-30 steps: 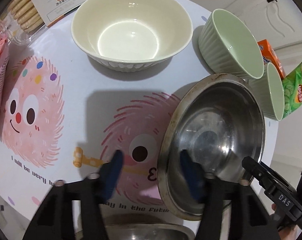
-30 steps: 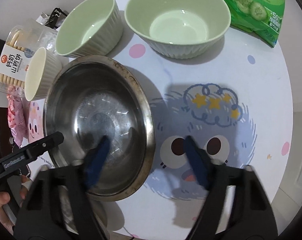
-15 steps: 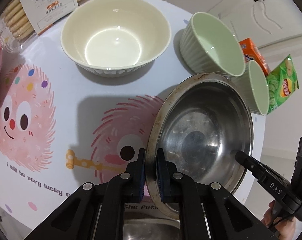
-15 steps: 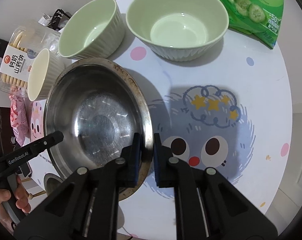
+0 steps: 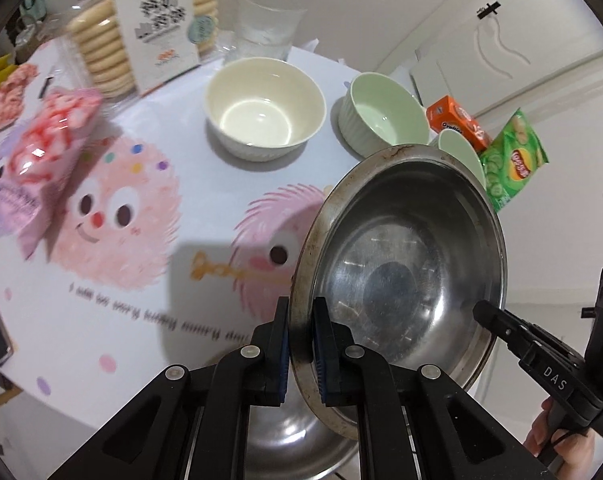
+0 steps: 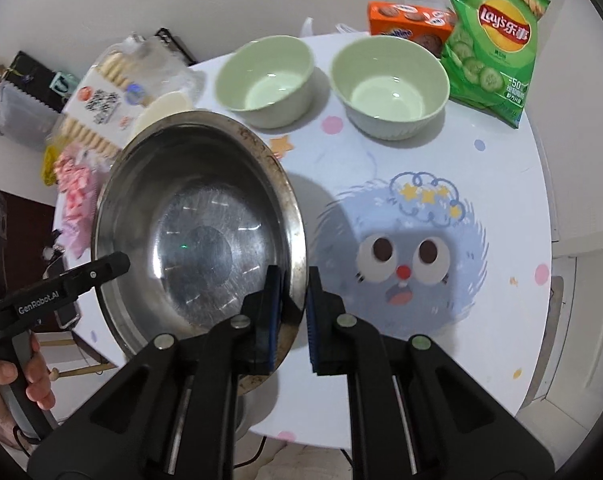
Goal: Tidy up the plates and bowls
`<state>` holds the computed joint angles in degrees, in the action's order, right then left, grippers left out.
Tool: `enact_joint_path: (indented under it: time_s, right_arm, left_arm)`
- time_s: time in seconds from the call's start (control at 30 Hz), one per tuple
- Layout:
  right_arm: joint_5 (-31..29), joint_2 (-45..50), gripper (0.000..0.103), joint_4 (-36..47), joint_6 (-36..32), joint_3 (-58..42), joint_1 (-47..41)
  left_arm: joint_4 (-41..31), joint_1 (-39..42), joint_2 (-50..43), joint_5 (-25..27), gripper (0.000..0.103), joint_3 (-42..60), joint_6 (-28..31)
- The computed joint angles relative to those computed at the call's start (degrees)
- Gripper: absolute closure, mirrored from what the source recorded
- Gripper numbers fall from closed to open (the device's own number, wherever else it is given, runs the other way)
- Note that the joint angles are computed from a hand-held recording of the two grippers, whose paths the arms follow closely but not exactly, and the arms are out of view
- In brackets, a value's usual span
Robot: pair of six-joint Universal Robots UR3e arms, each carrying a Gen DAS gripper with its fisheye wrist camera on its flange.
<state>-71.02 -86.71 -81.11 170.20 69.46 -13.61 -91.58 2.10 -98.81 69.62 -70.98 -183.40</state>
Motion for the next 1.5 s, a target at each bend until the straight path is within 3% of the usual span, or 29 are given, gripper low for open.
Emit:
enact_joint_path:
  time_s: [0.33,0.6,0.97,1.5]
  right_arm:
    - [0.6,-9.7,0.09,3.2,2.0,5.6,4.6]
    - [-1.4,-15.0,0.089,1.6,5.0,16.0,9.2]
    - [-3.6,-15.8,0.089,-2.4,8.5,22.7,12.8]
    - [-5.7,-13.3,0.086,-4.3,10.1,23.7,15.1]
  left_arm:
    - [-7.5,7.3,18.0,0.7,0.094,-12.8,7.6]
    - [-8.4,11.1,26.5,2.6,0.093,-25.5,10.8]
    - [-4.7,9.6,27.4,5.3,0.092,-31.7,9.0]
    - [-1.5,5.4,25.6,9.2,0.09,-31.2,5.5]
